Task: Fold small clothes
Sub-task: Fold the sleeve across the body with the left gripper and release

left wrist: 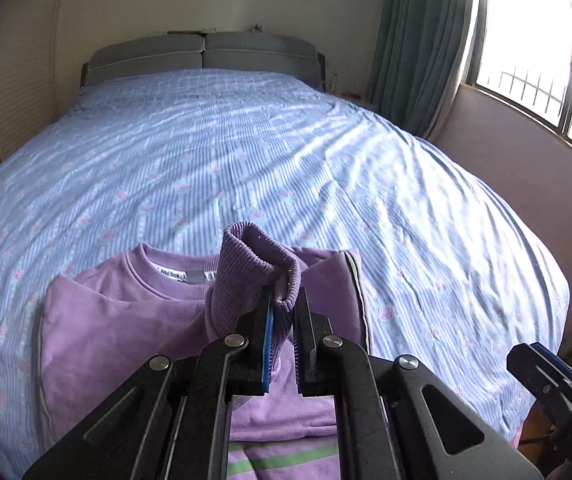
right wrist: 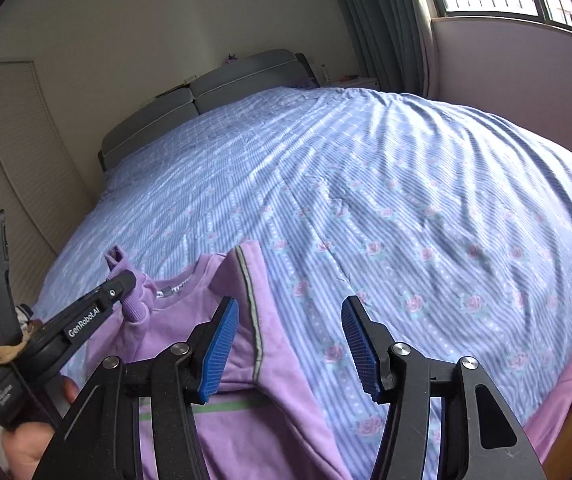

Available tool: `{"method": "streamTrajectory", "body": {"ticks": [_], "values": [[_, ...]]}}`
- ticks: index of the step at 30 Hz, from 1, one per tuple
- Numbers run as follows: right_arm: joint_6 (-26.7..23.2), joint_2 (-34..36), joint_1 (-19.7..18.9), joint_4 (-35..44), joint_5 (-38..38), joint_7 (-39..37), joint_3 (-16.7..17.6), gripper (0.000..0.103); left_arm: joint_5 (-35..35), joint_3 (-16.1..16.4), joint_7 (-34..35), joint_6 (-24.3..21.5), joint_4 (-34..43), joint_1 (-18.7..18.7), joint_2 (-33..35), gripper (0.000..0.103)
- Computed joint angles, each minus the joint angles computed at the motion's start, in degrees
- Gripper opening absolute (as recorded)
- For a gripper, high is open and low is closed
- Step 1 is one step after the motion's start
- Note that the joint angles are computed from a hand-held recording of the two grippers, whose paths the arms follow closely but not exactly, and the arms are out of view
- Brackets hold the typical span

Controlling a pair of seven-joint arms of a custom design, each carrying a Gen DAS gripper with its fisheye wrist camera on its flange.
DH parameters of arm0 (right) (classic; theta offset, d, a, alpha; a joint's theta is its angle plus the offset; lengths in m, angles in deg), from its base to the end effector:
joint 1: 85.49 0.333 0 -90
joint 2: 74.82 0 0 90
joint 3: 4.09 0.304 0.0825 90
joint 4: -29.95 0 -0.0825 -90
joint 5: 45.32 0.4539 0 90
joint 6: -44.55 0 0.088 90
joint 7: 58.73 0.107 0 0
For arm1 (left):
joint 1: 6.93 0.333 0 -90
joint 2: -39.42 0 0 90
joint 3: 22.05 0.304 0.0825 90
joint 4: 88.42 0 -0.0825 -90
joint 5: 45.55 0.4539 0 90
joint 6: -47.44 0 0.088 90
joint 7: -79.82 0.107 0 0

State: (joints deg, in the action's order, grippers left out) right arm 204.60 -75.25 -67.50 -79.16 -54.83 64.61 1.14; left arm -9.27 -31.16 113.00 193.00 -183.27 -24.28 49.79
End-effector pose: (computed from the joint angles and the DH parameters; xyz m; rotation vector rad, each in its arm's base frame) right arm 0.6172 0.2733 0.5717 -1.5738 1.6502 -0.4594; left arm 0.6546 -0.3247 0.5525 -1.8690 1.6149 -0.8561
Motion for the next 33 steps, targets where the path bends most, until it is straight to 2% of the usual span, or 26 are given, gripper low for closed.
{"method": "streamTrajectory", "body": {"ticks": [4,6,7,8,12,16,21,25,29,33], "values": [[-0.3,0.3,-0.2,-1.0,3.1,-2.9,-0.3,0.055,0.4,0.0,0.3,-1.8,1.2,-1.2,2.3,0.013],[-0.5,0.4,-0.2,-1.4,4.7,-4.4,-0.3,0.055,0.7,0.0,0.4,-1.9,1.0,-1.6,2.2,0.031],[-0.6,0.6,-0.2,-1.4,5.7,-5.3,-0.2,0.055,0.7,0.0,0.8,-2.1,0.9,-1.7,2.0,0.051],[-0.7,0.9,-0.1,-1.4,6.3,-5.8,-0.2,0.055,1.5,0.0,0.3,-2.3,0.6,-2.0,1.5,0.061],[-1.0,1.4,0.1,-1.3,7.3,-6.8,-0.2,0.055,3.6,-0.1,-0.5,-1.7,-2.5,-1.7,-2.1,0.064],[-0.4,2.2,0.4,-0.3,8.3,-8.5,0.1,0.055,7.2,-0.3,-5.3,-2.4,-9.2,0.6,-8.3,0.071],[-0.2,6.4,1.1,5.1,14.1,-19.0,1.5,0.055,5.2,-1.4,-8.4,-4.6,-16.0,5.3,-13.6,0.071],[-5.7,13.6,1.8,14.4,17.3,-28.0,2.9,0.054,3.7,-1.9,-9.7,-5.6,-18.8,8.1,-14.5,0.071],[-8.0,19.5,2.4,21.6,19.0,-33.3,3.7,0.053,2.0,-1.9,-9.7,-4.9,-20.0,9.6,-14.2,0.071],[-11.2,23.8,2.7,27.2,20.0,-35.0,3.7,0.04,1.4,-2.0,-9.5,-3.7,-20.5,10.2,-14.0,0.071]]}}
